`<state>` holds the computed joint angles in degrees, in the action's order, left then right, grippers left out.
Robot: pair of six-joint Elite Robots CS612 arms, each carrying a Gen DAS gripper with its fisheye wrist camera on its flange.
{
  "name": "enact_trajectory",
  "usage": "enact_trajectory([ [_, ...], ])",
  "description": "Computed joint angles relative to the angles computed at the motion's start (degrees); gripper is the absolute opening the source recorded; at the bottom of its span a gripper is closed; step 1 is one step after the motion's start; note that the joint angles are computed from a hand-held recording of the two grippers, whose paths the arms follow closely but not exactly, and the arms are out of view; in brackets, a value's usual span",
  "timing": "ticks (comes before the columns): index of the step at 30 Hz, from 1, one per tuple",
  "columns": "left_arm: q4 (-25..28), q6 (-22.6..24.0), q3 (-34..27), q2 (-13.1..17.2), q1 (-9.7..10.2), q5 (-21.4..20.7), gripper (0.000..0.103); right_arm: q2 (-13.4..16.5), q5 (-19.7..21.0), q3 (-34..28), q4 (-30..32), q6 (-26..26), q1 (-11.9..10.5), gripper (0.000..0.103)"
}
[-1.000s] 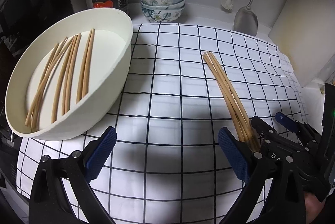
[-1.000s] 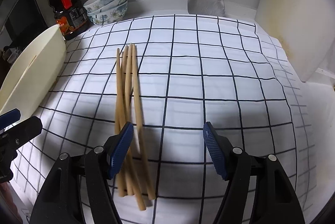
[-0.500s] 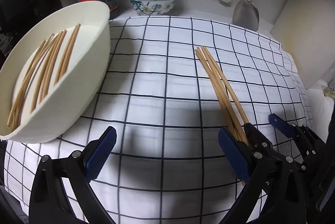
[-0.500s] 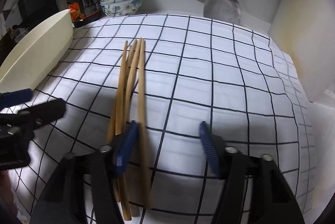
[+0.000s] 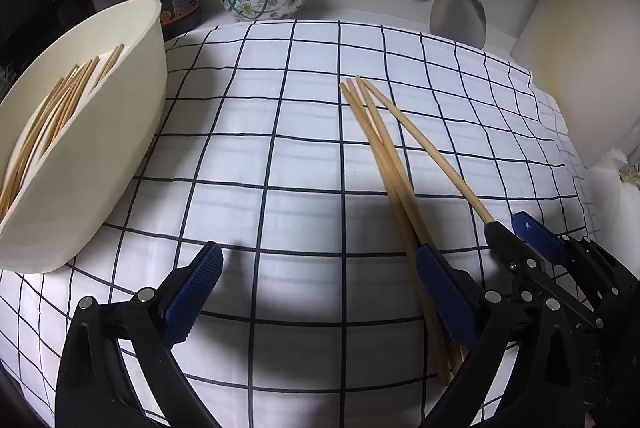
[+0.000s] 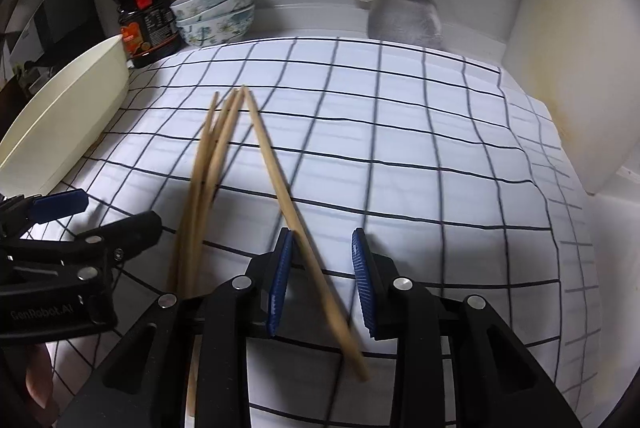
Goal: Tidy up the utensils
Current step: 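Move the open left tool back to the chopstick pile, then lower the left tool onto the pile and close on one chopstick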
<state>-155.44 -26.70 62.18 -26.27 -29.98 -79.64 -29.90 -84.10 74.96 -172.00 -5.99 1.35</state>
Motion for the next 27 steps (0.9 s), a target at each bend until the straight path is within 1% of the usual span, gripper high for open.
enact_trajectory([
  [5,2.0,0.0,-2.1,1.0,-0.01,-0.4,0.096,-0.1,-0.5,0.5,-0.5,0.6,-0.5,0.029],
  [13,3.2,-0.4,-4.4,2.3,-0.07,-0.8,0.096,-0.2,-0.8,0.8,-1.0,0.9,-0.7,0.029],
  [15,3.5,-0.1,-4.6,2.4,-0.17,0.0,0.096,-0.2,-0.9,0.9,-1.0,1.0,-0.8,0.029],
  [22,1.7,0.2,-3.0,2.0,-0.21,1.5,0.096,0.0,-1.4,0.1,-0.4,0.8,-0.7,0.029],
  [24,0.9,0.7,-2.4,1.8,-0.21,1.6,0.094,0.3,-1.2,-0.5,-0.1,0.8,-0.7,0.029],
  [27,0.0,1.1,-1.7,1.5,-0.16,1.6,0.093,0.6,-0.9,-1.1,0.3,0.4,-0.6,0.029],
])
